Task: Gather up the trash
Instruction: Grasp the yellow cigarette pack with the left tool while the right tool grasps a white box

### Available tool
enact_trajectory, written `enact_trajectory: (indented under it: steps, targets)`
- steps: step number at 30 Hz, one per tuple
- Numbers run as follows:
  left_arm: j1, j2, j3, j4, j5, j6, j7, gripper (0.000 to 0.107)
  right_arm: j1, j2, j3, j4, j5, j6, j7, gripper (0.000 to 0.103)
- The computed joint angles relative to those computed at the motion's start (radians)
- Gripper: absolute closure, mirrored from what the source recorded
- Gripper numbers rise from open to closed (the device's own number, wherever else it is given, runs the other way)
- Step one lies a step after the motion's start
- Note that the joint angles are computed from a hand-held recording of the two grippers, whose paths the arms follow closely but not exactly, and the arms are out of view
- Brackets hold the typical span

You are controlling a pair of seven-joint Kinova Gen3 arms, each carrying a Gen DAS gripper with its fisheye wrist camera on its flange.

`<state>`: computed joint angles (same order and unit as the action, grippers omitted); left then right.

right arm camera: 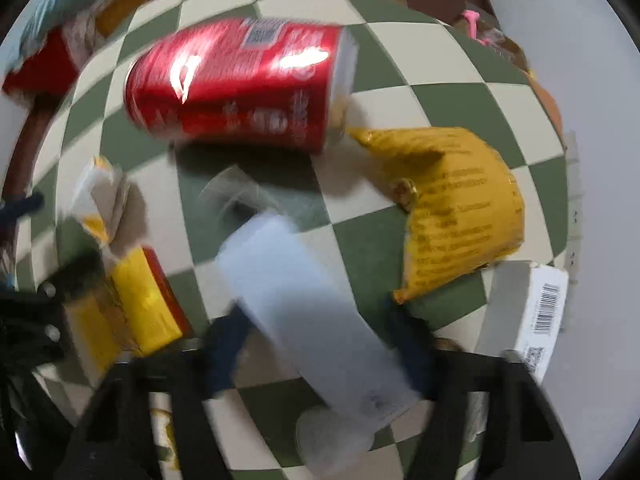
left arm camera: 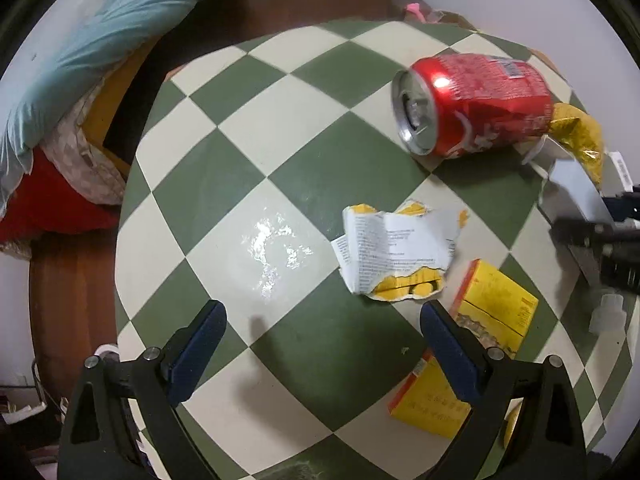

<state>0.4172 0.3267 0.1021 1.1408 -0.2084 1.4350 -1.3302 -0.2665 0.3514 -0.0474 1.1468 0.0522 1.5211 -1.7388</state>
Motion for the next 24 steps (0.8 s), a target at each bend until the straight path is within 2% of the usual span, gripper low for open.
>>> enact_trajectory:
  steps: [5,9,11,13,17,18,22,23,24]
  targets:
    - [-0.016,-0.019,0.028,-0.021,0.075,0.021,-0.059,0.009,0.029,-0.047,0.016,0.002,-0.043,-0.03,-0.083,0.06]
    - [-0.002,0.013,0.043,-0.055,0.103,0.064,-0.121,0.009,0.06,-0.147,0.026,0.04,-0.083,-0.076,-0.207,0.06]
    - [0.017,0.029,0.045,-0.066,0.104,0.078,-0.14,0.009,0.057,-0.188,0.02,0.054,-0.07,-0.079,-0.267,0.06]
    - [0.04,0.046,0.048,-0.074,0.101,0.089,-0.158,0.009,0.061,-0.252,0.017,0.118,-0.059,-0.098,-0.322,0.06]
    - [0.085,0.061,0.048,-0.074,0.085,0.093,-0.18,0.01,0.11,-0.355,0.021,0.274,-0.125,-0.154,-0.379,0.06]
    - [0.097,0.058,0.047,-0.065,0.081,0.092,-0.175,0.02,0.116,-0.382,0.017,0.318,-0.13,-0.163,-0.398,0.06]
    - [0.093,0.042,0.049,-0.046,0.125,0.082,-0.154,0.035,0.119,-0.444,-0.01,0.435,-0.135,-0.171,-0.458,0.06]
    - [0.093,0.035,0.05,-0.038,0.13,0.078,-0.15,0.04,0.118,-0.448,-0.012,0.458,-0.145,-0.176,-0.464,0.06]
    - [0.092,0.025,0.051,-0.028,0.131,0.072,-0.152,0.05,0.117,-0.449,-0.014,0.479,-0.155,-0.177,-0.466,0.06]
